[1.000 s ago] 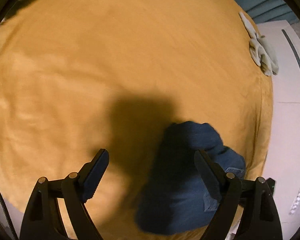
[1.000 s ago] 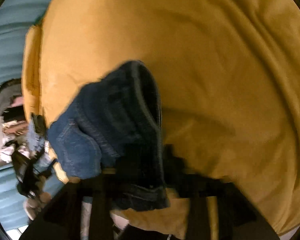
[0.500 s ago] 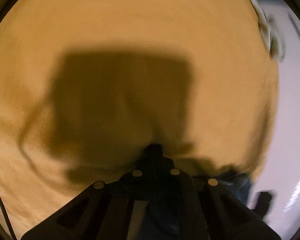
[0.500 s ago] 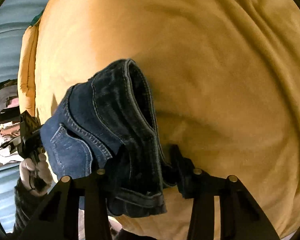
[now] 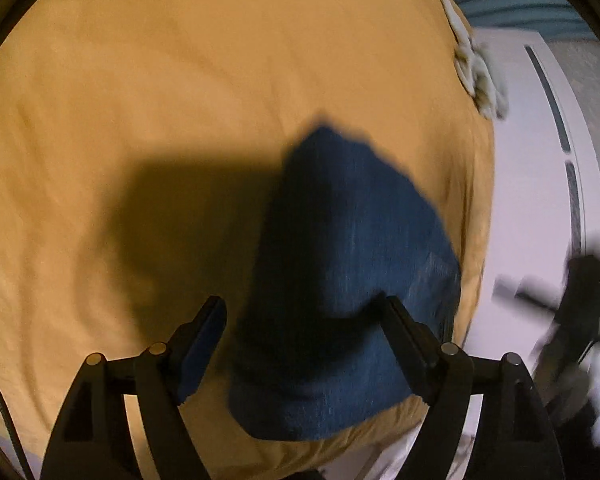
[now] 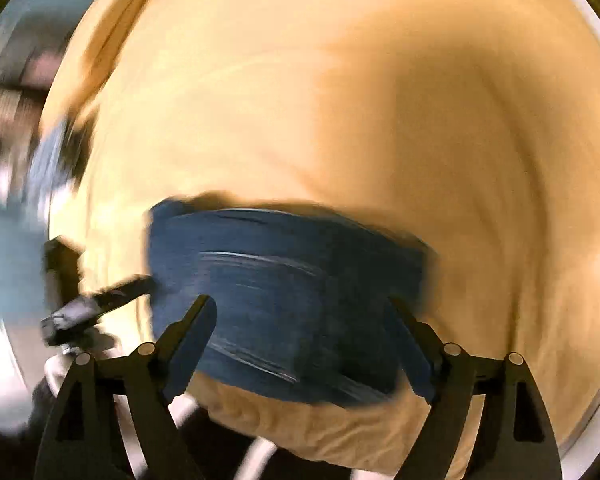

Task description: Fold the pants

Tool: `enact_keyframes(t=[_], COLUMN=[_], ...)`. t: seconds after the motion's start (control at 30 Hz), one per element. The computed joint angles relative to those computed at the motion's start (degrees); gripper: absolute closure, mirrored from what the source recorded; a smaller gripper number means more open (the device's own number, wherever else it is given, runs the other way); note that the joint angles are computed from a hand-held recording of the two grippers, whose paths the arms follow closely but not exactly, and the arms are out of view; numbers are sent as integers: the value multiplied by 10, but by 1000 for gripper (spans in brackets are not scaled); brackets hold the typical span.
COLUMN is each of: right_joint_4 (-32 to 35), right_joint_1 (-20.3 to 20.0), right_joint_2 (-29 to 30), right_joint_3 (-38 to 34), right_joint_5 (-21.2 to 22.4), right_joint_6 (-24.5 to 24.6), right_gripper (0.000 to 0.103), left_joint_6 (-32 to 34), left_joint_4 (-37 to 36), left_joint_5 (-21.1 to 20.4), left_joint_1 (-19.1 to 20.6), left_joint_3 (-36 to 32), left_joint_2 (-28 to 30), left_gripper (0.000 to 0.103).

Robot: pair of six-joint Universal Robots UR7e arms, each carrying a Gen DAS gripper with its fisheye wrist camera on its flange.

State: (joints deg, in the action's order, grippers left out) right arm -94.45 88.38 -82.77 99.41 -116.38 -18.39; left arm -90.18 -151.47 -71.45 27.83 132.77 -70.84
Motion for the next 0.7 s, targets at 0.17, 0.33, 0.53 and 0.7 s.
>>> enact_keyframes(t=[0.17,0.33,0.53,0.7], right_joint_4=[48,125,205,132], right_joint_1=[125,168,160,134], right_joint_2=[216,372,421,410], right_joint_3=[-80,-124,-146,-176], right_joint_5=[-4,-78,-131,-119], right_joint_6=[-30,20,157,214], right_gripper=[16,24,87,103], left_joint_6=[14,38,26,32], left_joint_4=[-15,6,9,24], left_joint_5=[0,13,31,32], left_joint_1=[-4,-12,-32,-42], left_joint_3=[9,5,18,18], left_joint_2=[17,12,-6,-19], left_gripper=[24,32,43,43])
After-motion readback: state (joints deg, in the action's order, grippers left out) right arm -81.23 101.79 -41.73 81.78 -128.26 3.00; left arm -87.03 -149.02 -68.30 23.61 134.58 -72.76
